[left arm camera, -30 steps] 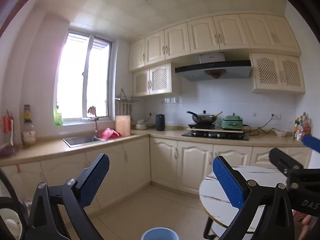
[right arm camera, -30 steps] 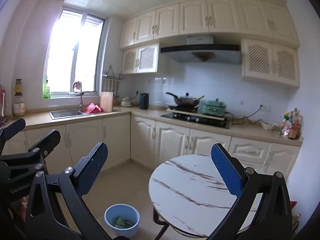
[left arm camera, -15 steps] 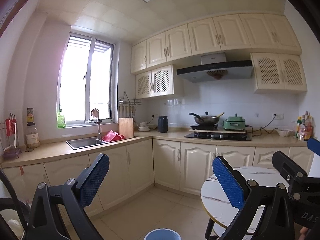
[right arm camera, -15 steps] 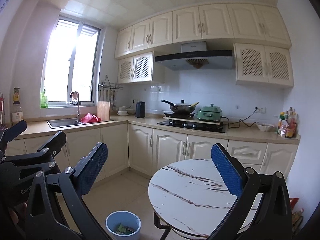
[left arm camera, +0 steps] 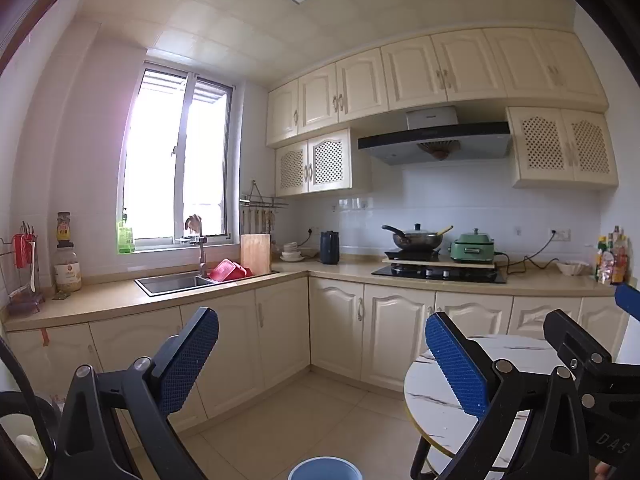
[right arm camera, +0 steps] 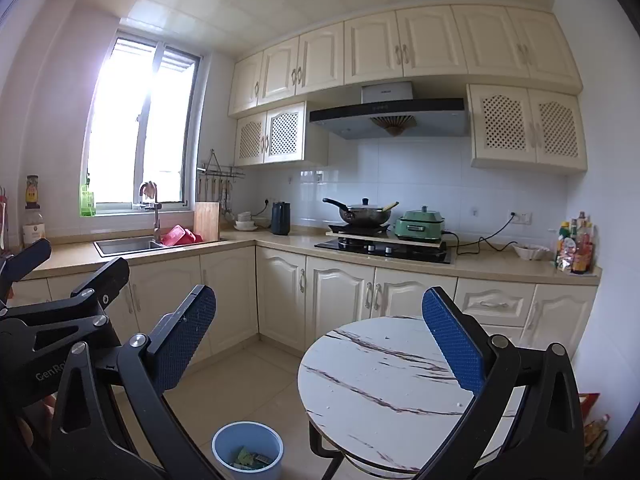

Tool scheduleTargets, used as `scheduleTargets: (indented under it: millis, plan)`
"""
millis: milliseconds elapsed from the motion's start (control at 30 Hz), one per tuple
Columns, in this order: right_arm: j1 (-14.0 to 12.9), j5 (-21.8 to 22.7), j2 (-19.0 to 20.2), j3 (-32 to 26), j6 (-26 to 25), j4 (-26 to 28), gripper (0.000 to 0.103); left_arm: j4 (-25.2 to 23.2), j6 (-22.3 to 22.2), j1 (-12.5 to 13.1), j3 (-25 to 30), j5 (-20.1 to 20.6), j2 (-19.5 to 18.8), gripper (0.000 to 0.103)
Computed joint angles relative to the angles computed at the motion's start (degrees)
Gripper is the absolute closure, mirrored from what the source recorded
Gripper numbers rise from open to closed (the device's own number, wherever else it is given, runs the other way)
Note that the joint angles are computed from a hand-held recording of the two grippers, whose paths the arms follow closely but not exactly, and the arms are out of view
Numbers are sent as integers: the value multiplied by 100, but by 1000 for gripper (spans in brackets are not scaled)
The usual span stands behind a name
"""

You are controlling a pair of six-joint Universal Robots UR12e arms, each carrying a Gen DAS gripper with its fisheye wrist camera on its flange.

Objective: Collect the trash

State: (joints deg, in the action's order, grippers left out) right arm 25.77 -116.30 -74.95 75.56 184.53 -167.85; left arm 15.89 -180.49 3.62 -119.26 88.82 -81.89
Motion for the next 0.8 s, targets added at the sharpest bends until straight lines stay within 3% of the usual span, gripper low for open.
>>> scheduleTargets:
  millis: [800]
  plan:
    - [-47, 88, -19, 37, 76, 102, 0, -221, 134, 272, 280, -222, -38, 1]
